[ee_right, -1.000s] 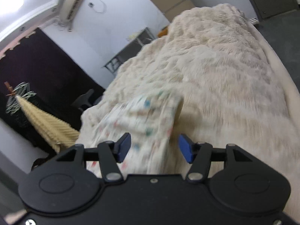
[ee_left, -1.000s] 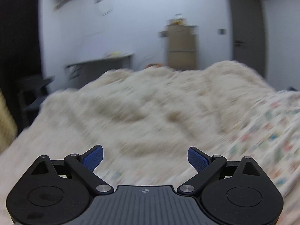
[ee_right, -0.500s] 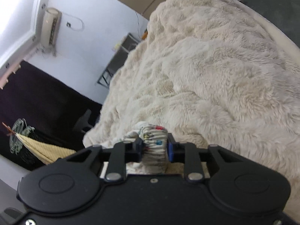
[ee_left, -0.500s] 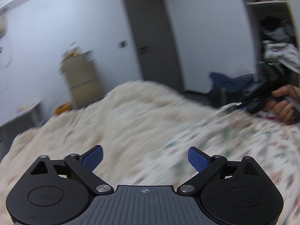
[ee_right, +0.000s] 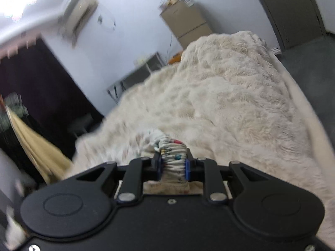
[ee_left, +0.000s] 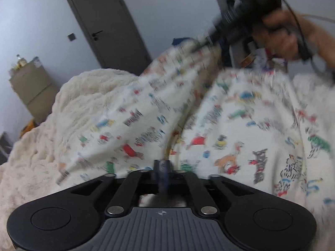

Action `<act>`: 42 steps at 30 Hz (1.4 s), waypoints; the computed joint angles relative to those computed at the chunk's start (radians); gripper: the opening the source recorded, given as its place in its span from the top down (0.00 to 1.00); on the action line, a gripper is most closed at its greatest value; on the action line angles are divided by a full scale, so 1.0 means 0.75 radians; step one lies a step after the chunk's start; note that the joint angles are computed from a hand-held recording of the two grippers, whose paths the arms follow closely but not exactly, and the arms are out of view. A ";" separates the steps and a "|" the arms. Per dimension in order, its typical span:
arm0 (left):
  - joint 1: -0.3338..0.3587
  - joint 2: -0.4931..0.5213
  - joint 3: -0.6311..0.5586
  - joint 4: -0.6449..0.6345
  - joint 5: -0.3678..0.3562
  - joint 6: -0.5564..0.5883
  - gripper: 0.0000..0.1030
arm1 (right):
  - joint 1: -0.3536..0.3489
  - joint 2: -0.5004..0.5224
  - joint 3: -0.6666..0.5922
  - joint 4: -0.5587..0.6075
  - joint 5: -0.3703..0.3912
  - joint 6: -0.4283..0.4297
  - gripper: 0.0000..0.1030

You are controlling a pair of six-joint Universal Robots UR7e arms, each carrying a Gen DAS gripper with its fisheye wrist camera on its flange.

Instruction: Fold clothes

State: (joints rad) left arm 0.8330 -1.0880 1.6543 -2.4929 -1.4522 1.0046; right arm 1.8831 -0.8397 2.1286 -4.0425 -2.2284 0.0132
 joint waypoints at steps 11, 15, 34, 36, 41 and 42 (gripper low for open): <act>0.129 0.603 -1.105 0.524 -0.039 -0.800 0.13 | 0.029 -0.030 0.084 0.057 0.154 -0.203 0.82; 0.130 0.749 -1.294 0.708 0.049 -0.833 0.25 | 0.101 -0.010 0.089 0.132 0.151 -0.420 0.90; -0.051 0.730 -1.173 0.999 0.190 -0.760 0.18 | 0.338 0.214 -0.101 0.478 -0.051 -1.012 0.93; -0.087 0.747 -1.139 1.034 0.367 -0.755 0.24 | 0.354 0.232 -0.117 0.476 -0.090 -1.036 0.93; -0.113 0.721 -1.040 1.066 0.440 -0.646 0.84 | 0.379 0.246 -0.133 0.487 -0.146 -1.057 0.93; -0.115 0.702 -1.012 1.049 0.421 -0.605 0.88 | 0.378 0.244 -0.131 0.488 -0.144 -1.055 0.93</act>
State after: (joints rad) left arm 0.7468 -0.5615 0.8953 -1.7058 -1.1362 0.5512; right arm 2.1669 -0.6570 2.0301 -3.6766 -2.3366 -0.7778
